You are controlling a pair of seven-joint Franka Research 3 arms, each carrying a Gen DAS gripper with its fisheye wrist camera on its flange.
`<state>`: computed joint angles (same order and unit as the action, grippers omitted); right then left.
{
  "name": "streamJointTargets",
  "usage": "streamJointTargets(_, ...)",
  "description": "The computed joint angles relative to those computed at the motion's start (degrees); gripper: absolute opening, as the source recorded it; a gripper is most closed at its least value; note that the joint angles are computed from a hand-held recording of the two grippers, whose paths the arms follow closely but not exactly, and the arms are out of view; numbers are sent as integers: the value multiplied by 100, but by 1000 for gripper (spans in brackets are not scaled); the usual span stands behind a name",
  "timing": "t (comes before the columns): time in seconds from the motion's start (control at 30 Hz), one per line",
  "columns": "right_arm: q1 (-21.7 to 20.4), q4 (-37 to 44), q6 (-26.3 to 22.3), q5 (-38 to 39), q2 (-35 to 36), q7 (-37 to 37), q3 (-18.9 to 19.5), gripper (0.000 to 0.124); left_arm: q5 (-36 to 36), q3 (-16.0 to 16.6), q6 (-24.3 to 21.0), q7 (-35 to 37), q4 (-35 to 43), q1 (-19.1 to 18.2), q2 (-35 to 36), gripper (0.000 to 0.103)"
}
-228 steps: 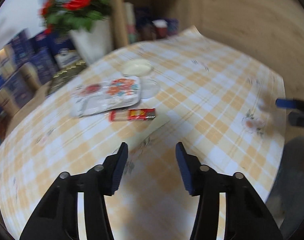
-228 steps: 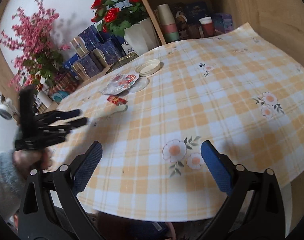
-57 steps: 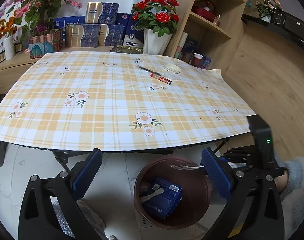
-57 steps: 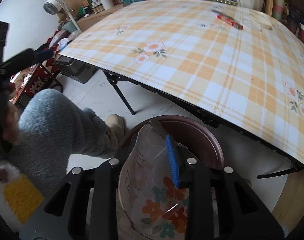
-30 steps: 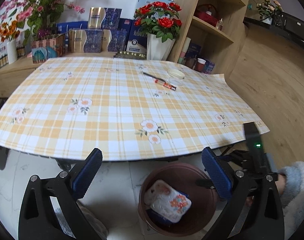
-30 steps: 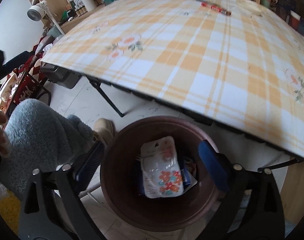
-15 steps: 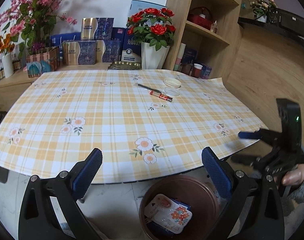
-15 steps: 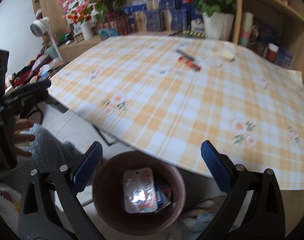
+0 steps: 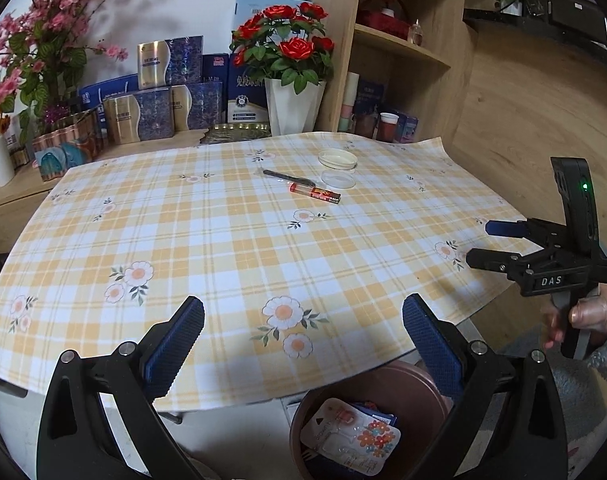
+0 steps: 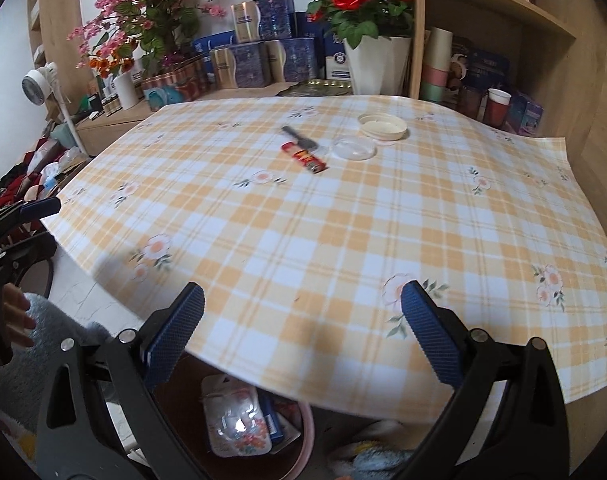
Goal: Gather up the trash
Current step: 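Move both tools back over the table toward the red toothpick box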
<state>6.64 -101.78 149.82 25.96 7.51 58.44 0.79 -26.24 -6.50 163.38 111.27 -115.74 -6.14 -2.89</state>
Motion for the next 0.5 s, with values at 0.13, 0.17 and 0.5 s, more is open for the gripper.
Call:
streamJointTargets(0.13, -8, 405, 60, -206, 365, 76, -40, 97, 61, -51, -91, -66, 351, 53, 303, 97)
streamJointTargets(0.17, -14, 490, 69, -247, 439, 107, -40, 97, 120, -82, -122, -113, 466, 83, 401, 97)
streamJointTargets(0.5, -95, 1934, -42, -687, 1585, 443, -42, 97, 1194, -268, -507, -1056, 1711, 236, 1406, 97)
